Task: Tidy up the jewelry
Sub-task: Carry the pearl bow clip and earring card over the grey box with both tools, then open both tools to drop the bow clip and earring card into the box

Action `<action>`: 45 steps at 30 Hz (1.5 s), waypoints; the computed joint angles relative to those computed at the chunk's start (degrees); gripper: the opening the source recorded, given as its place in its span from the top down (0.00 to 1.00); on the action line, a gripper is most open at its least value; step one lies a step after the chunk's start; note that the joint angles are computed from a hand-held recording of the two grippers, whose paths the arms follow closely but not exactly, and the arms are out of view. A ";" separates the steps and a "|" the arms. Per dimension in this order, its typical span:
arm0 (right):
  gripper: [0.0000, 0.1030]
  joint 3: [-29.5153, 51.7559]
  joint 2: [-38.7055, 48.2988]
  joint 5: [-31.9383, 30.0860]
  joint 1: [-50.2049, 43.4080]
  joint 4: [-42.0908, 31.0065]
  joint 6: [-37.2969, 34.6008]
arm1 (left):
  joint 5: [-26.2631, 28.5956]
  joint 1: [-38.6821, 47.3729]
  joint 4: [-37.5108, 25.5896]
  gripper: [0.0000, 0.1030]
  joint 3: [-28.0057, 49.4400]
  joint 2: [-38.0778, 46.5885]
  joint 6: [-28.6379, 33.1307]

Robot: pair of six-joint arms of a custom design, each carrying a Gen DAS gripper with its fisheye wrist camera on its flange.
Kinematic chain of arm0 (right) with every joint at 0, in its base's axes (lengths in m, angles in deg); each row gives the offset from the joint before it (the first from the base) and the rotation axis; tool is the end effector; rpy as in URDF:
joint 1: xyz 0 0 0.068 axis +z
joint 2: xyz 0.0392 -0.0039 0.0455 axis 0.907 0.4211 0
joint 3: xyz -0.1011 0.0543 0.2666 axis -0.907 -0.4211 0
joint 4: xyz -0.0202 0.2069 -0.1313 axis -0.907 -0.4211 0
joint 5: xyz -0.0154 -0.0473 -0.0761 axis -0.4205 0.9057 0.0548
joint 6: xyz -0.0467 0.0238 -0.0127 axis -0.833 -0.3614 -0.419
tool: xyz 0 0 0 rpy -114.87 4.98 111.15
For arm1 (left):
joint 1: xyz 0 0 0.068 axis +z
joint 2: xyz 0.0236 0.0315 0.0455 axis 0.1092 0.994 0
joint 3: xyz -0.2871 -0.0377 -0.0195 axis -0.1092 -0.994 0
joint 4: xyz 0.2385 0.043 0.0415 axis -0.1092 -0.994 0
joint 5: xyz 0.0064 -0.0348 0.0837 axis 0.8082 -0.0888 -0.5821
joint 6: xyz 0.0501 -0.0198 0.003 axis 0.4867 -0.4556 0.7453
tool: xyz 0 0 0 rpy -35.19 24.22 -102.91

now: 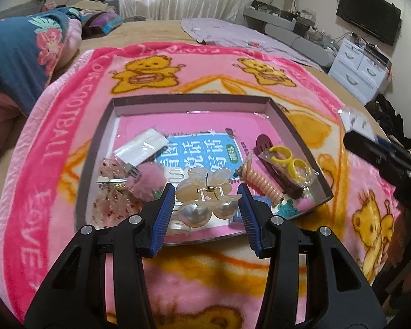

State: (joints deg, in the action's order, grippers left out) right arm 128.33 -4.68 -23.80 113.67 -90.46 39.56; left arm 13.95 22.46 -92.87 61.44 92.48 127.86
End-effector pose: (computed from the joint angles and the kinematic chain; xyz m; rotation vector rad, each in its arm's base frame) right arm 0.1504 0.1348 0.2400 0.2922 2.1698 0.0396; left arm 0.2644 0.0541 0.2153 0.7930 2.3364 -0.4814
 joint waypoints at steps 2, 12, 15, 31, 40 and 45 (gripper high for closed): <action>0.38 -0.12 0.52 -1.66 -1.95 0.95 -1.49 | -0.62 -0.63 0.91 0.62 -0.33 0.65 -0.33; 0.38 -0.94 8.35 -11.76 -10.99 8.21 -8.15 | -1.53 -1.81 3.36 0.62 -1.68 2.41 -0.17; 0.38 -1.05 10.84 -14.03 -11.82 10.07 -8.92 | -1.53 -1.80 3.73 0.62 -1.69 2.65 -0.11; 0.29 -3.41 7.31 -13.89 -10.27 10.35 -5.08 | -0.82 -1.55 3.68 0.53 -1.28 2.01 0.12; 0.10 -3.45 -4.66 -0.75 0.95 -1.57 6.32 | 0.84 0.46 0.27 0.44 -0.51 -0.64 1.16; 0.08 1.18 -5.84 9.76 12.22 -13.69 16.78 | 4.59 5.17 -5.92 0.34 1.31 -4.21 4.51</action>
State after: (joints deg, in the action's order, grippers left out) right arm 129.51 -10.51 -14.05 125.90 -104.15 56.34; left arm 18.54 27.64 -98.80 62.76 88.27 132.37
